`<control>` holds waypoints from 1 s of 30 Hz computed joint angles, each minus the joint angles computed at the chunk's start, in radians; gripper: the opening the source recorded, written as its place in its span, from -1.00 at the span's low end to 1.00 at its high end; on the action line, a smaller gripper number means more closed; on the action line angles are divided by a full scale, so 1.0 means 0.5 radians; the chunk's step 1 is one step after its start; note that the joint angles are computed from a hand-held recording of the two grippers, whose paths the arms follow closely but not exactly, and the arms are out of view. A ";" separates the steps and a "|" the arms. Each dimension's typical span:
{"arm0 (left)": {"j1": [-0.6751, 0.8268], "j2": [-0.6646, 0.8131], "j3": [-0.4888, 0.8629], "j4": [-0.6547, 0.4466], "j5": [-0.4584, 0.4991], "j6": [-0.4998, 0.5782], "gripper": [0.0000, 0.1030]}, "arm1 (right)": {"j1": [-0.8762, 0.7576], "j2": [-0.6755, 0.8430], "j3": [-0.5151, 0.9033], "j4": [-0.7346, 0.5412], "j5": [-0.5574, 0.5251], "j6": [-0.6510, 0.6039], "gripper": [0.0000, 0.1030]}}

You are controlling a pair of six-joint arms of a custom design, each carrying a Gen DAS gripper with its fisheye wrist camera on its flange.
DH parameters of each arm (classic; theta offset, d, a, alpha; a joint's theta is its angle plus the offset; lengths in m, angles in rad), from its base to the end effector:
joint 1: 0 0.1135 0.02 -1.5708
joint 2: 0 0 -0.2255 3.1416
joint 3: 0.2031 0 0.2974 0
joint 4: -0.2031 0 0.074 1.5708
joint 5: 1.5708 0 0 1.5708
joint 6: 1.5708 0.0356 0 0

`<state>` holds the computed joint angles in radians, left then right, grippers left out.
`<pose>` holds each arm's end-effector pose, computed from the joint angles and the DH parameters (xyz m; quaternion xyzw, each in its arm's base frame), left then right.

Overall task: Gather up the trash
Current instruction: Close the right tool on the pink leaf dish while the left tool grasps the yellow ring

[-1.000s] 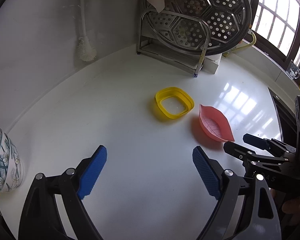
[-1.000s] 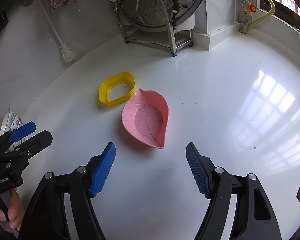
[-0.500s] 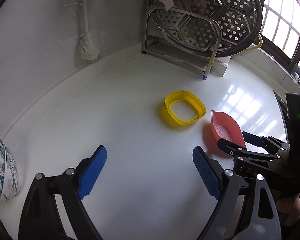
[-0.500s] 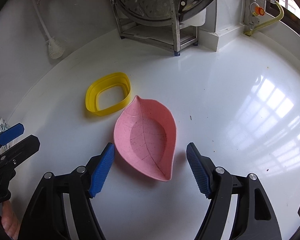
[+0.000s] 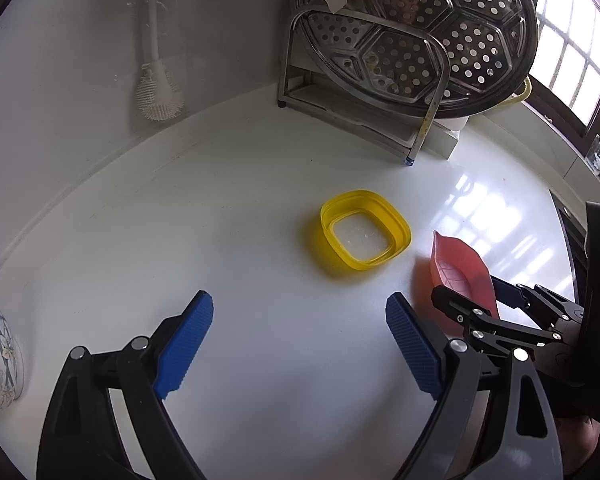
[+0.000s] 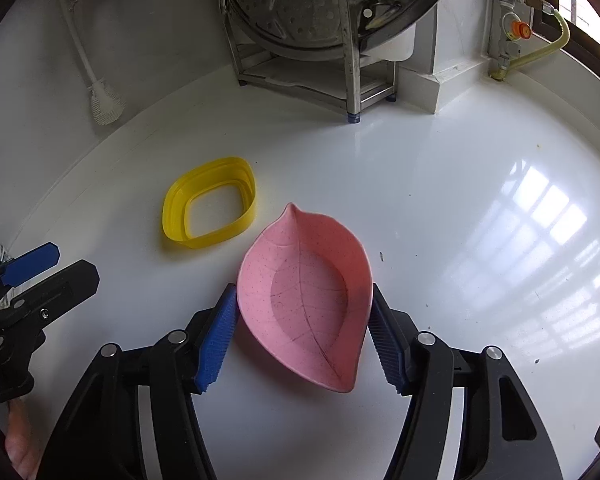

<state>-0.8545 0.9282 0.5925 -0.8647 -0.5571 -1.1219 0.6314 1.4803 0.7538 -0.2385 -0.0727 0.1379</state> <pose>0.1569 -0.1516 0.1576 -0.1761 0.9298 0.0009 0.3231 0.2564 0.1907 0.0994 -0.2435 0.9223 0.1440 0.2633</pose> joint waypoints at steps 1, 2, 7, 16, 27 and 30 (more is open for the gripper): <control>0.025 0.031 0.006 0.050 0.025 0.016 0.68 | -0.022 -0.007 -0.010 0.007 -0.004 0.001 0.18; 0.042 0.062 0.014 0.096 0.042 0.024 0.68 | -0.042 -0.019 -0.024 0.013 -0.005 0.002 0.18; 0.155 0.361 0.119 0.312 0.139 0.060 0.71 | -0.186 -0.055 -0.068 0.030 -0.025 -0.046 0.18; 0.311 0.986 0.475 0.575 0.240 0.231 0.71 | -0.432 -0.125 -0.126 0.014 -0.075 -0.136 0.18; 0.408 1.421 0.832 0.496 0.112 0.279 0.78 | -0.529 -0.167 -0.159 0.023 -0.112 -0.168 0.19; 0.419 1.418 0.831 0.488 0.076 0.270 0.59 | -0.527 -0.184 -0.170 0.025 -0.103 -0.165 0.18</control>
